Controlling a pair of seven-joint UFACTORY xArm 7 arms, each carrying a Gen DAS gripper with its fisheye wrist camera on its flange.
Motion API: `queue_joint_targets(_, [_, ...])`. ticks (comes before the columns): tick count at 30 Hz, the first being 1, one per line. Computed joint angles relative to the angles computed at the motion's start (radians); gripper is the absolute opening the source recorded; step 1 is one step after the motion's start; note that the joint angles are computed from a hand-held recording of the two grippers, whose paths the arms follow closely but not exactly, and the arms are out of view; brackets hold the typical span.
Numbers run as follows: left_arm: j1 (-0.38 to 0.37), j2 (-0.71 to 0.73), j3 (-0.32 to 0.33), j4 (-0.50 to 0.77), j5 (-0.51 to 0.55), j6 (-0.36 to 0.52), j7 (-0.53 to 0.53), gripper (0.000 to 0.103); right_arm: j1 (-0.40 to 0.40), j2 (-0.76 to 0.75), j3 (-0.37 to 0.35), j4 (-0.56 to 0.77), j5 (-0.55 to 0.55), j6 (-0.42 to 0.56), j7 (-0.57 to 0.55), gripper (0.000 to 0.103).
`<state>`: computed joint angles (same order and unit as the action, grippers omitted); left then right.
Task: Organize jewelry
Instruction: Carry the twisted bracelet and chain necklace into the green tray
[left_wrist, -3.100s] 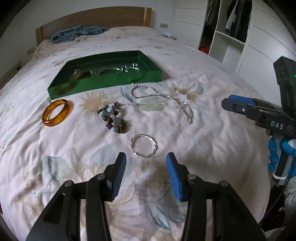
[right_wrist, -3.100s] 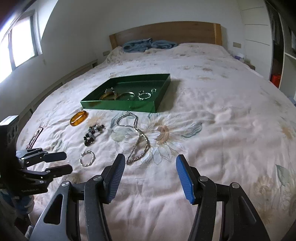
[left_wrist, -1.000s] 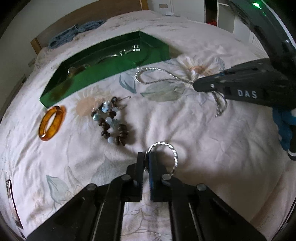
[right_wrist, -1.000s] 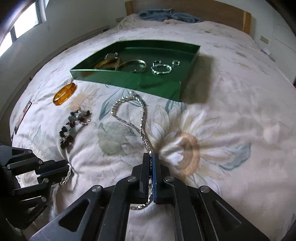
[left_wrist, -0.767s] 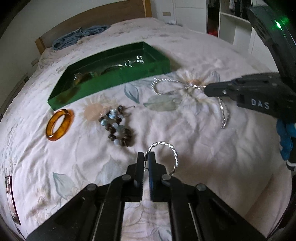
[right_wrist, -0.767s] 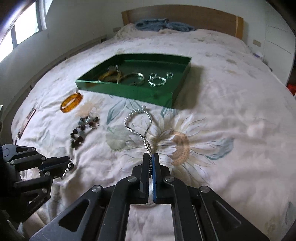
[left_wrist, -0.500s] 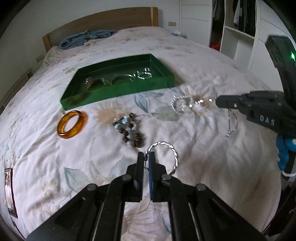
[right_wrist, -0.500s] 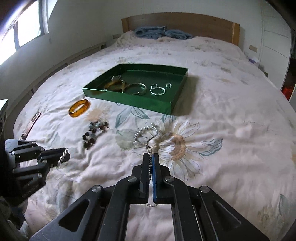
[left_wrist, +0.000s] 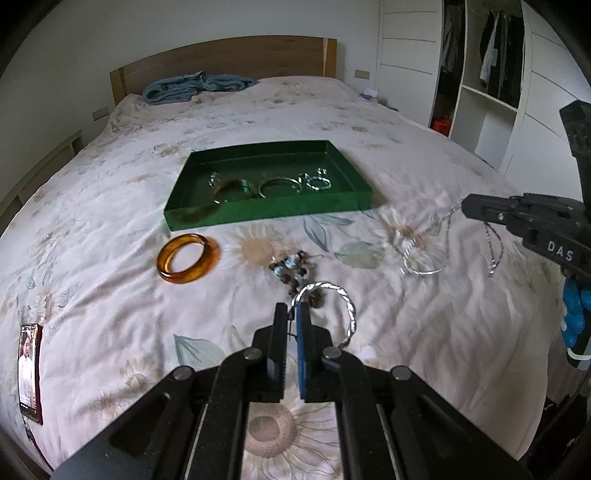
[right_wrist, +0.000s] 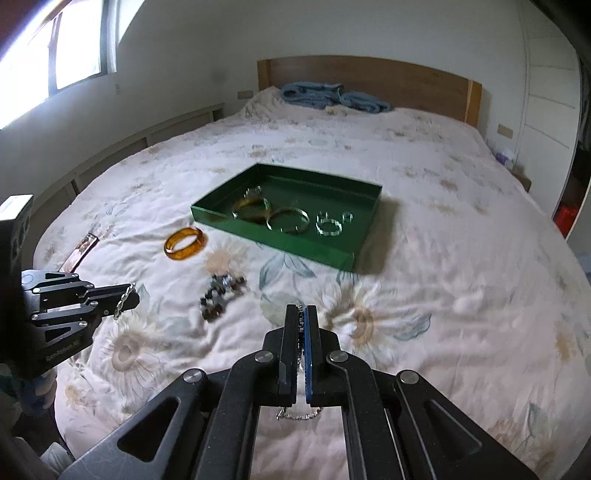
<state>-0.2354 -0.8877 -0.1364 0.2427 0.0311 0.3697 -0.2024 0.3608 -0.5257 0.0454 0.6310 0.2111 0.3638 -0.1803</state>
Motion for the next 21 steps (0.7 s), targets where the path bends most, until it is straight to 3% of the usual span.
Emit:
queue_joint_targets(12, [0.065,0.207,0.101,0.137,-0.019,-0.13,0.099,0.004,-0.061,0.207,0.061,0.233,-0.089,-0.029,0.051,0.002])
queue_joint_targets(21, [0.117,0.547,0.139,0.433,-0.045,-0.208,0.187,0.004,-0.106,0.525,0.103,0.564,-0.259,-0.09,0.201,0.002])
